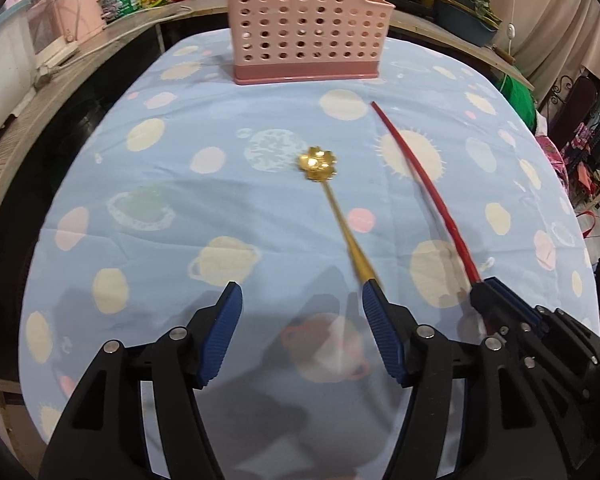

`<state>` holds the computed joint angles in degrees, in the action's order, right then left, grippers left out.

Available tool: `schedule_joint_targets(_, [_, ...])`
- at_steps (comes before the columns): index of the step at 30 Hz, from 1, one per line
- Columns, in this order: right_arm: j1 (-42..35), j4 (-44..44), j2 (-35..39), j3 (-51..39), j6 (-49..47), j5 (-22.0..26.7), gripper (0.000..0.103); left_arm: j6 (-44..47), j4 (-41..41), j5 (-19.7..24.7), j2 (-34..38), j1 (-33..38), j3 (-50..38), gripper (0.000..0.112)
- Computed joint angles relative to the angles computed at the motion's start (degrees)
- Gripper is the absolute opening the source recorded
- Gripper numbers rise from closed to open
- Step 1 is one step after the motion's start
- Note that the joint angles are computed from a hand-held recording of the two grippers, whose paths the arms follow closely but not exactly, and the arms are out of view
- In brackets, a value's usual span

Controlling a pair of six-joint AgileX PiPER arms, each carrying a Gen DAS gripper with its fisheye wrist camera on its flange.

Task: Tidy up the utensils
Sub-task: 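Close the left tool on the gold spoon handle while the right tool holds the red chopstick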

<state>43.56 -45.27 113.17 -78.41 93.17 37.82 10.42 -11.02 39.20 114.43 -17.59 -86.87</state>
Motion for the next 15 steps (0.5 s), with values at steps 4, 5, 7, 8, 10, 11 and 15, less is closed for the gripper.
schedule_joint_targets(4, [-0.7, -0.3, -0.5, 1.2, 0.7, -1.5, 0.007, -0.2, -0.8, 0.6, 1.4, -1.5, -1.3, 0.059])
schedule_joint_targets(5, [-0.9, -0.2, -0.6, 1.5, 0.8, -2.1, 0.007, -0.4, -0.7, 0.9, 2.0, -1.8, -1.8, 0.059])
schedule_joint_targets(7, [-1.3, -0.1, -0.7, 1.9, 0.9, -2.8, 0.007, -1.6, 0.4, 0.8, 2.9, -2.5, -2.4, 0.059])
schedule_joint_targets(8, [-1.4, -0.1, -0.7, 2.0, 0.9, -3.0, 0.007, -2.3, 1.2, -0.2, 2.7, -2.8, -1.9, 0.058])
schedule_joint_targets(10, [-1.4, -0.1, -0.6, 2.1, 0.9, -3.3, 0.007, -3.1, 2.3, -0.6, 2.9, -3.3, -2.0, 0.056])
schedule_joint_targets(11, [-1.5, 0.1, -0.5, 2.1, 0.8, -3.6, 0.007, -3.3, 2.5, -0.8, 2.8, -3.3, -1.9, 0.051])
schedule_joint_targets(15, [-1.6, 0.2, -0.3, 2.0, 0.7, -4.1, 0.007, -3.0, 2.9, -0.7, 2.8, -3.4, -2.1, 0.032])
